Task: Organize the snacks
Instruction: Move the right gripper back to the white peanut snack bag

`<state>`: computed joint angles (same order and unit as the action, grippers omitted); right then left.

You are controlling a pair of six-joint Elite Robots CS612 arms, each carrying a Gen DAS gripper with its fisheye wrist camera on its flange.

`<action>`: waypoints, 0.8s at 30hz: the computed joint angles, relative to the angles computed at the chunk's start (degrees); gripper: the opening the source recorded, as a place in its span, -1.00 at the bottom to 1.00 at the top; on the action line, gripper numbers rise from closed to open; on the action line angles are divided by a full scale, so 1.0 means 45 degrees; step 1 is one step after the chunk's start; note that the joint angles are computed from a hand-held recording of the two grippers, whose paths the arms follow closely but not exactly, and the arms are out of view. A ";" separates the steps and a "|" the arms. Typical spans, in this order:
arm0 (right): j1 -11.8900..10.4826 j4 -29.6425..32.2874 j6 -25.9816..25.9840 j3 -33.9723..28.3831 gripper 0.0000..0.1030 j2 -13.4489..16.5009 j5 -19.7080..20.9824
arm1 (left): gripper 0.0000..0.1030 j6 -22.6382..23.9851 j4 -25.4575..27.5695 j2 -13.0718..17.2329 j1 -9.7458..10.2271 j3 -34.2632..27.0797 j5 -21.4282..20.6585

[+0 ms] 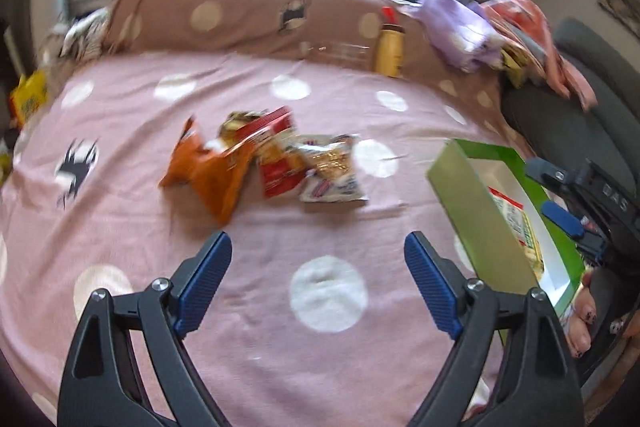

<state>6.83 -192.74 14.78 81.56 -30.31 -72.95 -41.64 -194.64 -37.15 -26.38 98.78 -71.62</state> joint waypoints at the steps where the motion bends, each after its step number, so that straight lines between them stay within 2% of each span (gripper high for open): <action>1: 0.0087 0.0068 -0.0227 -0.0037 0.56 0.0020 -0.0045 | 0.71 -0.0532 0.0329 -0.0046 0.0080 0.0056 0.0145; 5: 0.0496 0.0700 -0.0995 -0.0348 0.58 0.0172 -0.0545 | 0.72 -0.1492 0.1165 -0.0090 0.0154 0.0215 0.1677; 6: 0.0607 0.0998 -0.1246 -0.0461 0.58 0.0221 -0.0667 | 0.72 -0.1965 0.1758 -0.0120 0.0206 0.0218 0.1897; 8: 0.0752 0.1557 -0.1527 -0.0619 0.57 0.0284 -0.0642 | 0.71 -0.2858 0.2926 -0.0245 0.0424 0.0226 0.1629; 10: 0.0760 0.2312 -0.1439 -0.0839 0.57 0.0353 0.0209 | 0.71 -0.3314 0.2858 -0.0280 0.0575 0.0350 0.1459; 13: 0.0645 0.4047 -0.0755 -0.1367 0.58 0.0470 0.2026 | 0.71 -0.3928 0.2859 -0.0380 0.0645 0.0552 0.1847; 15: 0.0707 0.4608 -0.0654 -0.1742 0.58 0.0585 0.2433 | 0.71 -0.4124 0.2928 -0.0420 0.0705 0.0610 0.1864; 17: 0.0940 0.4910 -0.0824 -0.2144 0.58 0.0678 0.1804 | 0.71 -0.4154 0.2845 -0.0432 0.0776 0.0651 0.1677; 19: 0.1210 0.5141 -0.1486 -0.2666 0.58 0.0870 0.1238 | 0.71 -0.4139 0.2728 -0.0422 0.0827 0.0646 0.1497; 24: 0.1721 0.6174 -0.2889 -0.4223 0.57 0.1664 -0.0225 | 0.71 -0.4193 0.2513 -0.0406 0.0856 0.0668 0.1404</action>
